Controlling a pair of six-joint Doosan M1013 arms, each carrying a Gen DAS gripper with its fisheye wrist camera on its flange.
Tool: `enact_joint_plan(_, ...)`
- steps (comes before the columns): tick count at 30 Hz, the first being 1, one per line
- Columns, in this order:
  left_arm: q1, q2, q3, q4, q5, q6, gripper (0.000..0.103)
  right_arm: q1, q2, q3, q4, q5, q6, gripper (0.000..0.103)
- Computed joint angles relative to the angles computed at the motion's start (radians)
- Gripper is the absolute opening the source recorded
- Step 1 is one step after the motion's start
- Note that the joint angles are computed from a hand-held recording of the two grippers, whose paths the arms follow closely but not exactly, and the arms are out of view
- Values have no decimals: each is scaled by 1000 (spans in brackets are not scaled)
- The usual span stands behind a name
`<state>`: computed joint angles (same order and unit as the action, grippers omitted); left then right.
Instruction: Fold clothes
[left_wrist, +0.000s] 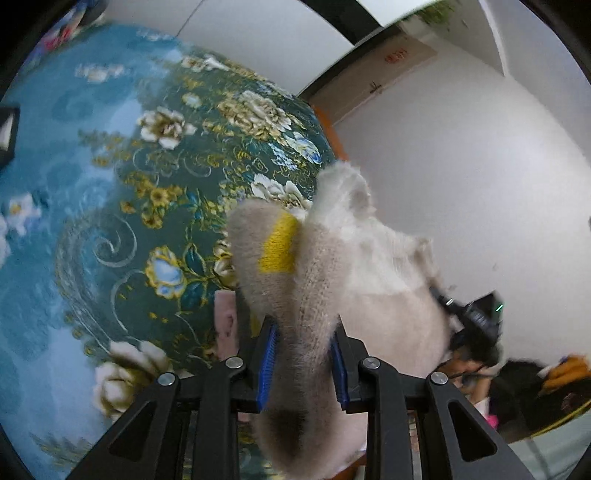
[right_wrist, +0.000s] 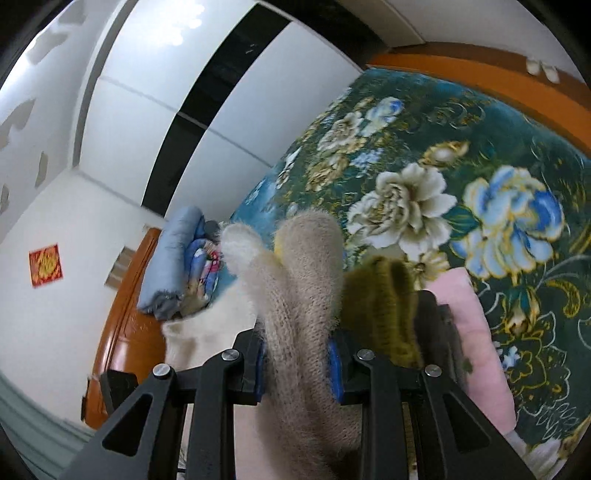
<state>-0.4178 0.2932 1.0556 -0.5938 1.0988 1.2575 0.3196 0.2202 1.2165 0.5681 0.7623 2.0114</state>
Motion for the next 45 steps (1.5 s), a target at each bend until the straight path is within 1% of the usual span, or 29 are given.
enact_joint_plan(2, -1, 7, 2, 4, 13, -5, 32, -6, 0, 18, 13, -7, 1, 28)
enact_joint_plan(5, -13, 24, -15, 53, 60, -13, 37, -17, -3, 54, 43, -25, 10, 28)
enact_joint_plan(10, -10, 26, -1, 31, 69, -6, 43, -29, -19, 116, 121, -74, -6, 30)
enact_joint_plan(13, -10, 21, -5, 37, 68, -1, 45, -26, -19, 108, 125, -72, -16, 33)
enact_joint_plan(14, -11, 22, -12, 43, 74, 2, 46, -24, -19, 101, 113, -67, -8, 36)
enact_joint_plan(16, -14, 31, -29, 63, 91, 8, 47, -14, -14, 73, 35, -39, 51, 39)
enact_joint_plan(17, -15, 31, -33, 70, 96, 11, 48, -8, -11, 57, -11, -20, 83, 44)
enact_joint_plan(18, -14, 30, -32, 71, 100, 17, 50, -4, -10, 42, -54, 0, 110, 46)
enact_joint_plan(20, -14, 26, -31, 74, 107, 28, 54, 5, -6, 11, -136, 42, 157, 47)
enact_joint_plan(22, -11, 17, -24, 78, 101, 34, 54, 23, -1, -29, -263, 86, 225, 47)
enact_joint_plan(25, -11, 4, -23, 115, 83, 28, 54, 68, 15, -110, -494, 167, 324, 47)
enact_joint_plan(28, -22, -19, -18, 175, 35, 39, 54, 121, 40, -191, -620, 228, 295, 47)
enact_joint_plan(30, -34, -30, -16, 192, 9, 66, 54, 154, 62, -240, -645, 254, 210, 47)
enact_joint_plan(33, -57, -36, -20, 193, 1, 140, 54, 185, 107, -306, -627, 322, 80, 47)
enact_joint_plan(35, -74, -39, -18, 183, 2, 202, 54, 193, 124, -317, -629, 366, 63, 47)
enact_joint_plan(37, -91, -34, -20, 176, 24, 255, 54, 192, 125, -300, -641, 394, 85, 47)
enact_joint_plan(40, -106, -23, -16, 175, 58, 277, 54, 189, 93, -232, -656, 372, 125, 47)
enact_joint_plan(43, -112, -4, -21, 168, 90, 263, 54, 187, 72, -190, -665, 362, 131, 47)
enact_joint_plan(45, -118, 10, -32, 189, 110, 261, 54, 180, 57, -159, -650, 331, 141, 47)
